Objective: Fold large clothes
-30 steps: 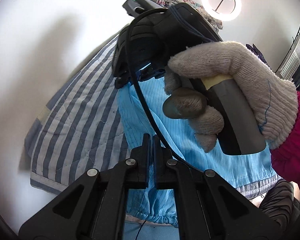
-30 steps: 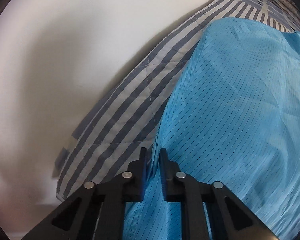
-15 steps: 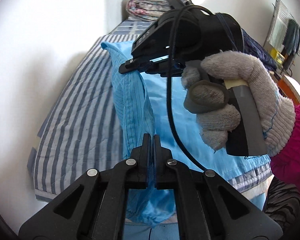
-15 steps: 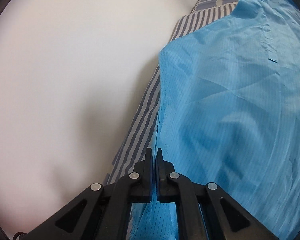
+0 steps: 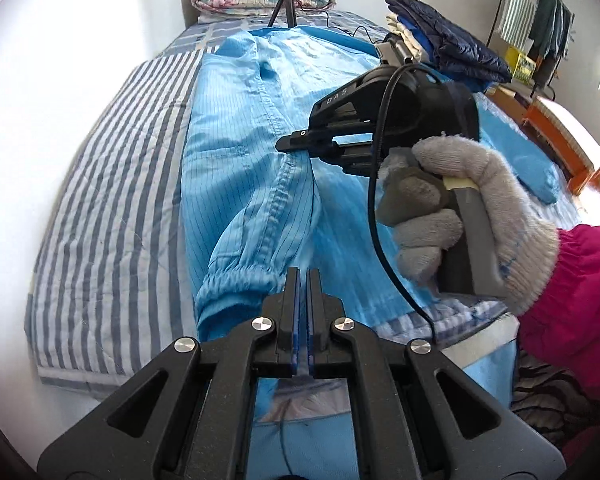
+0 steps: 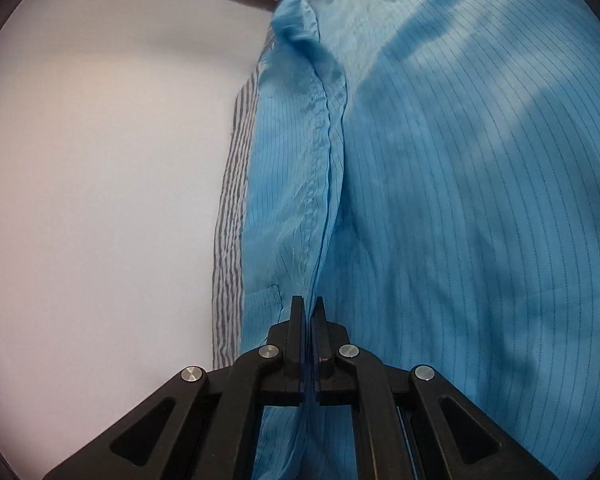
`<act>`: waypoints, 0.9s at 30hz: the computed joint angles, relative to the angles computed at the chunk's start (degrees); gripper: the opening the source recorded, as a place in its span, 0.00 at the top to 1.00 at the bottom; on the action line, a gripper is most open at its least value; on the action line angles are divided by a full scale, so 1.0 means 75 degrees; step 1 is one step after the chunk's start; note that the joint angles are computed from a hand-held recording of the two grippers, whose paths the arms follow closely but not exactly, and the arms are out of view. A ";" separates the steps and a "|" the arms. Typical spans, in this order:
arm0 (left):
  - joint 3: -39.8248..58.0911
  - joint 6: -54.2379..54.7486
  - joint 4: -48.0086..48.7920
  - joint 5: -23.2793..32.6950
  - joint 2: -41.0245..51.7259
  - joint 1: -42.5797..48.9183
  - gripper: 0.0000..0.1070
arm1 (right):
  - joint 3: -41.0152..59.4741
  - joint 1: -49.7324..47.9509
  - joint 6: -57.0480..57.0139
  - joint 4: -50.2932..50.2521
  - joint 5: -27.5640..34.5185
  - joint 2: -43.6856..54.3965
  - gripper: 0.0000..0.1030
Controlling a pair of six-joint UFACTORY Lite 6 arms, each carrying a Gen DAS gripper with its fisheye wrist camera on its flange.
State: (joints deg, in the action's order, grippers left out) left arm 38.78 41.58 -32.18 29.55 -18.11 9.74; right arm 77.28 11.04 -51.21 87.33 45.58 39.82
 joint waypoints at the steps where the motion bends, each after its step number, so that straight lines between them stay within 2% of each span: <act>1: 0.0023 0.0223 -0.0237 0.0309 -0.0121 0.0271 1.00 | 0.0012 -0.0017 0.0064 -0.0146 -0.0023 -0.0063 1.00; 6: 0.0085 0.2131 -0.1392 0.2273 -0.0657 0.2593 1.00 | 0.0831 0.0042 0.0880 -0.1404 -0.0203 -0.0040 1.00; 10: 0.0335 0.2616 -0.1626 0.2453 -0.0188 0.3676 1.00 | 0.1226 0.0526 0.1625 -0.2091 -0.0573 0.0041 1.00; 13: 0.0661 0.2739 -0.2106 0.2556 0.0728 0.3994 1.00 | 0.1238 0.0716 0.2085 -0.2633 -0.0867 0.0035 1.00; 16: 0.0773 0.2815 -0.2173 0.1973 0.1294 0.3567 1.00 | 0.0731 0.0799 0.1661 -0.2131 -0.1123 -0.0098 1.00; 19: 0.0860 0.2908 -0.2296 0.1514 0.1840 0.2991 1.00 | 0.0438 0.0975 0.1857 -0.2497 -0.1521 -0.0428 1.00; 27: 0.0719 0.3408 -0.2446 0.0482 0.3096 0.2340 1.00 | 0.1044 0.1387 0.2589 -0.3098 -0.1968 0.0127 1.00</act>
State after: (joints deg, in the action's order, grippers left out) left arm 44.17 67.14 -50.53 33.16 5.11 27.29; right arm 85.11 21.44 -31.79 64.10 30.82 40.77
